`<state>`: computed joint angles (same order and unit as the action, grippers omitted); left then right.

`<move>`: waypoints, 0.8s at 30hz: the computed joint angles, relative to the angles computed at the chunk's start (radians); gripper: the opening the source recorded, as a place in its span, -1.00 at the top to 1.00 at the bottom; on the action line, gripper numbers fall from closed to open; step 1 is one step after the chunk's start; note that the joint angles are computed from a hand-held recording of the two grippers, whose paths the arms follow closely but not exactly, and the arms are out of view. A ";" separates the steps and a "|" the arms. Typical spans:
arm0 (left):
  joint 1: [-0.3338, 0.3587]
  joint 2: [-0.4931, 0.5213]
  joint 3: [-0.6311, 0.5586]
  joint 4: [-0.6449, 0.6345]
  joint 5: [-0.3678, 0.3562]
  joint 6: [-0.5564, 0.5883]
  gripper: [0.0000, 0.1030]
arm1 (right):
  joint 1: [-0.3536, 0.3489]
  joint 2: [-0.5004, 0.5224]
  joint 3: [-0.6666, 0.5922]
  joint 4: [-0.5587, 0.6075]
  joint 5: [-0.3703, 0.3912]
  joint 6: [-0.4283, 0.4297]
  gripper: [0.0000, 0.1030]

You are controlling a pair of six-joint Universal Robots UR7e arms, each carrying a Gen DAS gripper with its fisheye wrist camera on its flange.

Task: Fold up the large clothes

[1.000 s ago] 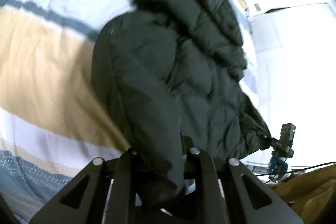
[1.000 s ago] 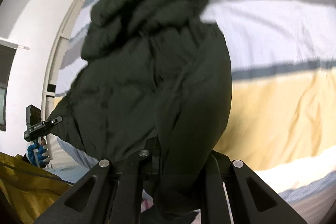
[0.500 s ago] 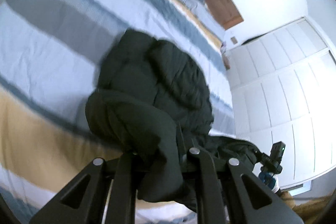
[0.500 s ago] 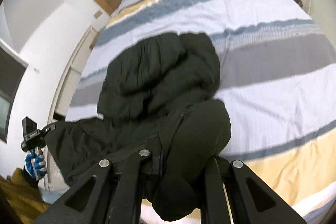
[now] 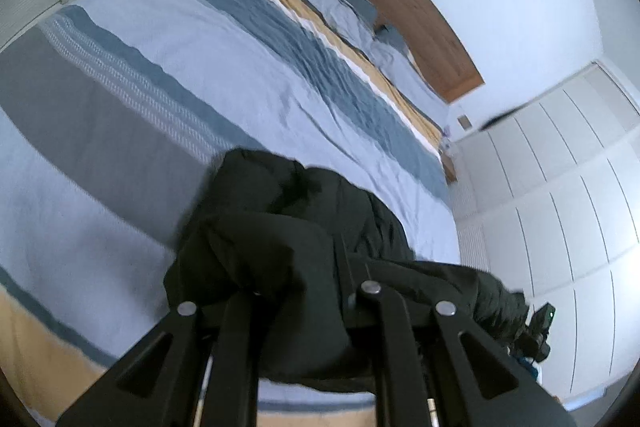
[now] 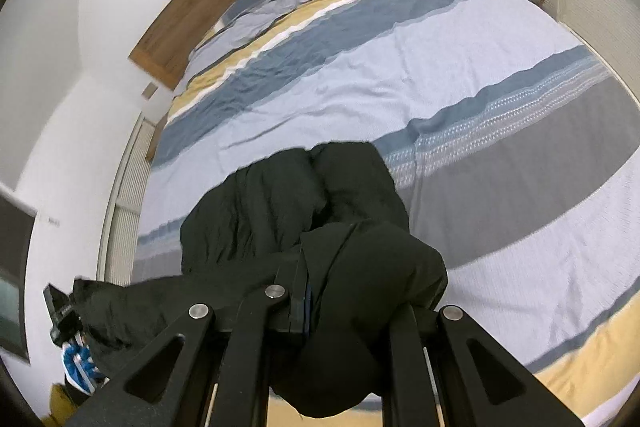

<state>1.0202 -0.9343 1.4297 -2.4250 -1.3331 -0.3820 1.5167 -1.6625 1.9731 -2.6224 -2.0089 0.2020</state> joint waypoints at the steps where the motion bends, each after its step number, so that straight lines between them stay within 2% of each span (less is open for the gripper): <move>1: 0.005 0.029 -0.035 0.005 0.011 -0.003 0.77 | -0.014 0.013 -0.017 0.002 0.010 0.008 0.81; 16: 0.075 0.459 -0.544 0.215 0.168 -0.018 0.70 | -0.154 0.323 -0.281 0.037 -0.020 0.044 0.80; 19: 0.090 0.525 -0.624 0.262 0.177 -0.032 0.69 | -0.186 0.358 -0.300 0.046 -0.013 0.058 0.81; 24: 0.108 0.566 -0.661 0.263 0.152 -0.050 0.63 | -0.220 0.394 -0.316 0.054 0.010 0.089 0.80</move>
